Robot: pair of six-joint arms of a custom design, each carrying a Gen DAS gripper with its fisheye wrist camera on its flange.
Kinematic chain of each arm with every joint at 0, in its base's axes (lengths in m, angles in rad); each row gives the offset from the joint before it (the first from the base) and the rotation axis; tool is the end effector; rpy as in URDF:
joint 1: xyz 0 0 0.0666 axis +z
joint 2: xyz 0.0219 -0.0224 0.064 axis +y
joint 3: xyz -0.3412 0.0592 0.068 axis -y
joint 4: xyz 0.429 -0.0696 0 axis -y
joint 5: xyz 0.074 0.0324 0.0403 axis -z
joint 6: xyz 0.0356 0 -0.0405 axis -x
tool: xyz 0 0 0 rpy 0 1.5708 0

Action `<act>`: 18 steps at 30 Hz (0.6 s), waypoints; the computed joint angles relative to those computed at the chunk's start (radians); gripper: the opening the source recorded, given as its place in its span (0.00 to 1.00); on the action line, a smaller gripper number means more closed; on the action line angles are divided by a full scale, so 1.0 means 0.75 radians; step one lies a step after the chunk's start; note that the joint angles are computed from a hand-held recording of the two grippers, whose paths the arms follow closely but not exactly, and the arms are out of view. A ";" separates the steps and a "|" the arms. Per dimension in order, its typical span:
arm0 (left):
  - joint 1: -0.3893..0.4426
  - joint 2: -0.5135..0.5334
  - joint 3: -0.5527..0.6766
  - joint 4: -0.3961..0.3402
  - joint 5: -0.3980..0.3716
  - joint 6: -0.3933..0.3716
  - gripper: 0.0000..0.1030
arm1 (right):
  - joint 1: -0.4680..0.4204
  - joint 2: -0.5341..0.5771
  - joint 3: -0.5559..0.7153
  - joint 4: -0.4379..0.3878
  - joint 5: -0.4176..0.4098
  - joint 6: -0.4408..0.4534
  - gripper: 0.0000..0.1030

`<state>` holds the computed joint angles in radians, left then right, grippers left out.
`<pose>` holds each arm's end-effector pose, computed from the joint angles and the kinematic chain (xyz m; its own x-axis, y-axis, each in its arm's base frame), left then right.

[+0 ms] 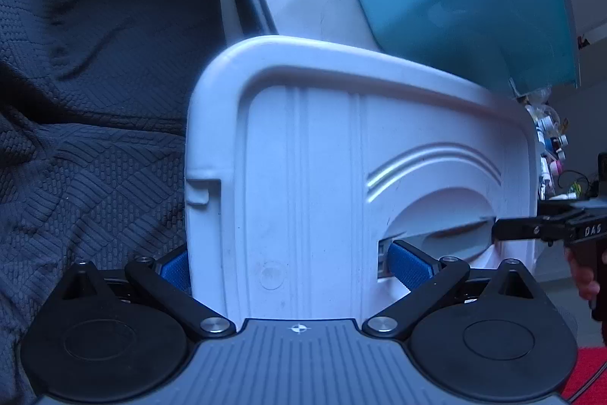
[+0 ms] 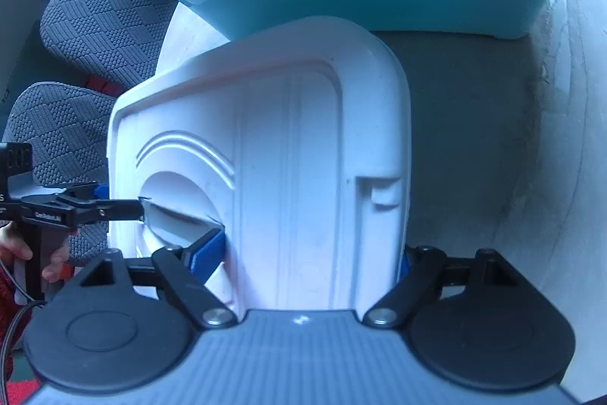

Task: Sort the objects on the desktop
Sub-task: 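Lift the white lid with both tools and tilt it upright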

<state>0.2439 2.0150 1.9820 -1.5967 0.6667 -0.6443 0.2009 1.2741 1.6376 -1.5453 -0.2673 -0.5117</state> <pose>0.6386 0.1358 0.2935 -0.9097 0.2600 -0.3237 0.4019 0.7475 -0.5289 0.4186 0.0944 0.5290 -0.9329 0.2920 -0.2110 0.1906 0.8970 0.3988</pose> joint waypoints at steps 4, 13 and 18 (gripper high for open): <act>-0.016 -0.020 0.034 -0.037 -0.039 -0.018 0.99 | -0.110 -0.080 -0.037 -0.046 -0.108 0.044 0.82; -0.069 -0.112 -0.041 0.002 -0.099 -0.014 0.99 | -0.237 -0.201 -0.089 -0.116 -0.201 0.104 0.82; -0.099 -0.225 -0.193 0.104 -0.131 0.033 0.99 | -0.135 -0.287 -0.217 -0.004 -0.165 -0.013 0.82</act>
